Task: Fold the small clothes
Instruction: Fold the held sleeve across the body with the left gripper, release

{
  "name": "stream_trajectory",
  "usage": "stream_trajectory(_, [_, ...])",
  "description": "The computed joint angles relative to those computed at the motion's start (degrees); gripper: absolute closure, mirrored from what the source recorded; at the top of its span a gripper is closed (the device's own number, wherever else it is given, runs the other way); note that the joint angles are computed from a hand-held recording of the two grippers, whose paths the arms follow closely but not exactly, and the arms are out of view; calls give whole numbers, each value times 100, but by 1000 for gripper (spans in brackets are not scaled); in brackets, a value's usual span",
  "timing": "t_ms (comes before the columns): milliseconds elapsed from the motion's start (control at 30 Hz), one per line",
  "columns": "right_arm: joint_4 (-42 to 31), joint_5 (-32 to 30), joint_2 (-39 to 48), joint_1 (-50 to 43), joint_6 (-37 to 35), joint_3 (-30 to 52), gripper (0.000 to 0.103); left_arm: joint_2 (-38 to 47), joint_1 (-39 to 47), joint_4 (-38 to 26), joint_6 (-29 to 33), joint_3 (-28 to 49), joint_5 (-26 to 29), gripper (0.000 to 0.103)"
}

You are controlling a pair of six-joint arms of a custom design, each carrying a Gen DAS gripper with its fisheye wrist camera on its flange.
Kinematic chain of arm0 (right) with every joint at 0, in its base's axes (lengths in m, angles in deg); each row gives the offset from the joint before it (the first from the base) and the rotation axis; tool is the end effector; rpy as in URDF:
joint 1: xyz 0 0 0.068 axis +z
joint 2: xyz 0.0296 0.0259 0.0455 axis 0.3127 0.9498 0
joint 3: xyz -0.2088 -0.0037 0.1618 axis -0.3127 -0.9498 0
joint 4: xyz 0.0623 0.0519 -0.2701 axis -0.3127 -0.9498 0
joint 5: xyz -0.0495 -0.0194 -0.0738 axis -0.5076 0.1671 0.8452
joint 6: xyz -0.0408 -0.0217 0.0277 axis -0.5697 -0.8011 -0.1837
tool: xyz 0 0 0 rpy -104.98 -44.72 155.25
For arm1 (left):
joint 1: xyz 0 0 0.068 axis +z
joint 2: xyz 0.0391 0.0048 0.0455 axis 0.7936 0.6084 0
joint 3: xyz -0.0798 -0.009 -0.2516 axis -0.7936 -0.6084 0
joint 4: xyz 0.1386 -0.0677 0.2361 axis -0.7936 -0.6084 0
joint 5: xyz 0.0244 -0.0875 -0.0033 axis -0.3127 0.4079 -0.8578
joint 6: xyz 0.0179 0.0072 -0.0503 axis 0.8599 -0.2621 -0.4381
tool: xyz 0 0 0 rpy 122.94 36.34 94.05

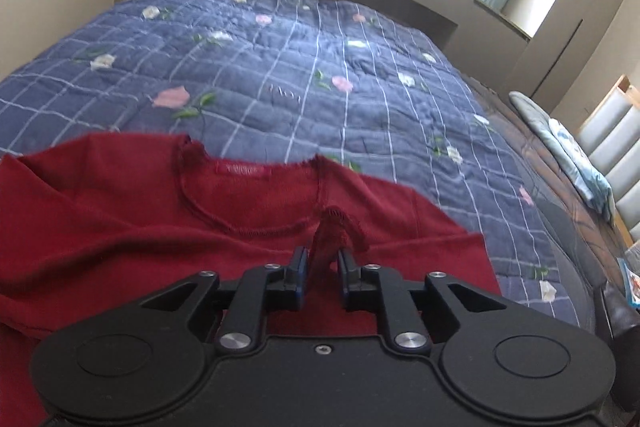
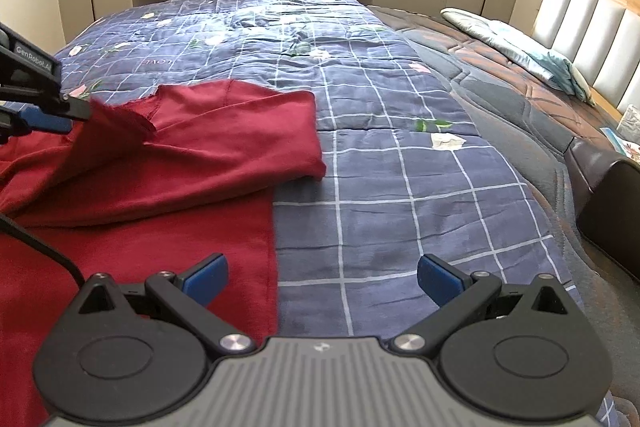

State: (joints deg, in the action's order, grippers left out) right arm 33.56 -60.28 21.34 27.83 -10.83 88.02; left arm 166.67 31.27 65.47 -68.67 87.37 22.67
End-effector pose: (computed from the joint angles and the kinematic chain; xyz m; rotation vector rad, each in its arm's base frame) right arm 0.2318 0.0331 0.1881 -0.0645 2.3853 -0.0995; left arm 0.3164 -0.1171 0.1992 -0.4052 2.3281 -0.3216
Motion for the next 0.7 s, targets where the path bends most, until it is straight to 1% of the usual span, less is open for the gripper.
stream_trajectory(67, [-4,28,29,59,15,6,0,-35,34,-10,-34,-46,122,75])
stream_trajectory(133, [-2,54,71,105,24,35,0,-161,62,63,-80,-175,165,56])
stream_trajectory(167, [1,78,85,148,36,49,0,-258,80,75,-91,-252,163,52])
stream_trajectory(233, [10,87,122,202,35,83,0,-461,124,25,-102,-389,132,41])
stream_trajectory(300, [39,4,169,250,-2,130,0,-710,217,-136,-168,-526,87,34])
stream_trajectory(367, [127,-127,251,308,-31,185,0,-1010,375,-365,-281,-694,37,32])
stream_trajectory(467, [464,-408,602,421,-145,368,1,-1551,704,-804,-462,-1042,-94,27])
stream_trajectory(567, [901,-687,1243,540,-297,733,7,-2156,1193,-1364,-569,-1434,-329,26])
stream_trajectory(633, [1150,-813,1837,646,-389,1128,13,-2474,1604,-1630,-567,-1664,-409,26])
stream_trajectory(700, [1284,-895,2438,747,-321,1595,23,-2749,2199,-1811,-570,-1883,-298,26])
